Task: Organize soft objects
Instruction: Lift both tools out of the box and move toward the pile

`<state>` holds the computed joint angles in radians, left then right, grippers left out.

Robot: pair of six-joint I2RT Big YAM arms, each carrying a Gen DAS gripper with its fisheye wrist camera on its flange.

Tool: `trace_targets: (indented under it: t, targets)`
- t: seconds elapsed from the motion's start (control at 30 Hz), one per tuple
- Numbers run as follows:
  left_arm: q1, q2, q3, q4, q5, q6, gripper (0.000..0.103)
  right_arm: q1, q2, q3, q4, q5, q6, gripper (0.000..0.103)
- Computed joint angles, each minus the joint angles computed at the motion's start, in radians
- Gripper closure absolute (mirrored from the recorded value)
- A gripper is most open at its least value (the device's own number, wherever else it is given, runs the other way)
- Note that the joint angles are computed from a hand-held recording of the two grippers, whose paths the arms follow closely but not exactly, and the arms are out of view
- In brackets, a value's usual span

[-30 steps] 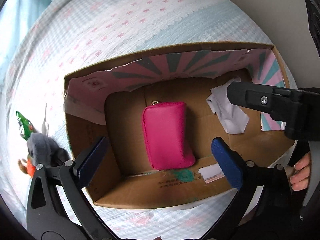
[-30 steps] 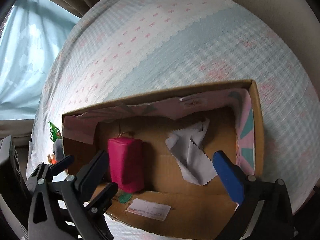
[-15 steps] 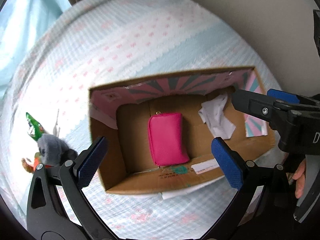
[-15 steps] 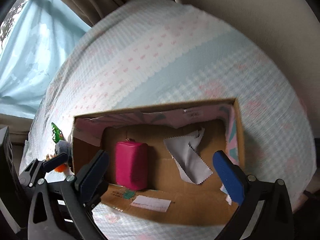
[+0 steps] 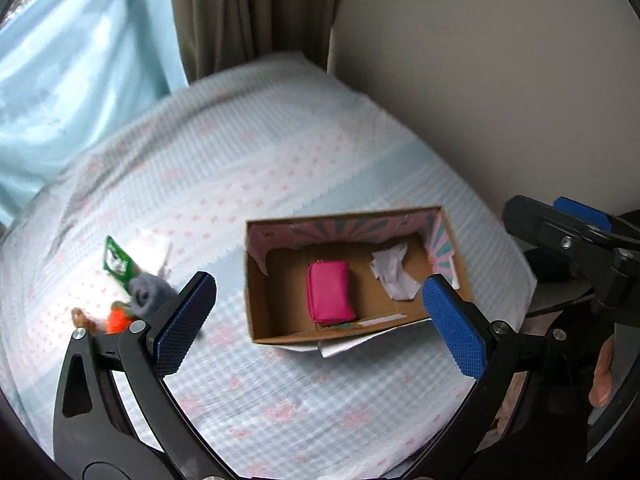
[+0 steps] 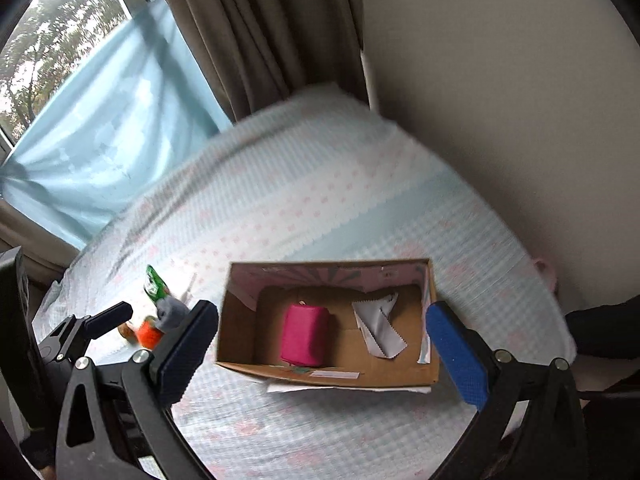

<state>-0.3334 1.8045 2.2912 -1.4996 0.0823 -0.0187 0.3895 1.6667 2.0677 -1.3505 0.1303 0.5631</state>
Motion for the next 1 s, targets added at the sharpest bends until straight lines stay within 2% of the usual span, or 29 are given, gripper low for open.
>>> trace_targets:
  t: [0.27, 0.4, 0.5, 0.7, 0.8, 1.0]
  targets:
    - [0.055, -0.256, -0.197, 0.136, -0.026, 0.031, 0.0, 0.165, -0.094, 0.019, -0.044, 0.253, 0.028, 0.0]
    - [0.109, -0.351, -0.27, 0.156, 0.006, 0.055, 0.0, 0.256, -0.137, -0.018, -0.037, 0.375, 0.082, 0.0]
    - [0.162, -0.408, -0.309, 0.158, 0.042, 0.087, 0.0, 0.331, -0.146, -0.021, -0.071, 0.495, 0.158, 0.0]
    - [0.269, -0.471, -0.345, 0.161, 0.114, 0.155, 0.0, 0.418, -0.132, 0.009, -0.077, 0.577, 0.218, 0.0]
    - [0.342, -0.489, -0.356, 0.164, 0.156, 0.192, 0.0, 0.46, -0.082, 0.08, -0.099, 0.611, 0.238, 0.0]
    - [0.526, -0.486, -0.357, 0.15, 0.241, 0.282, 0.0, 0.532, 0.072, 0.279, -0.129, 0.62, 0.24, 0.0]
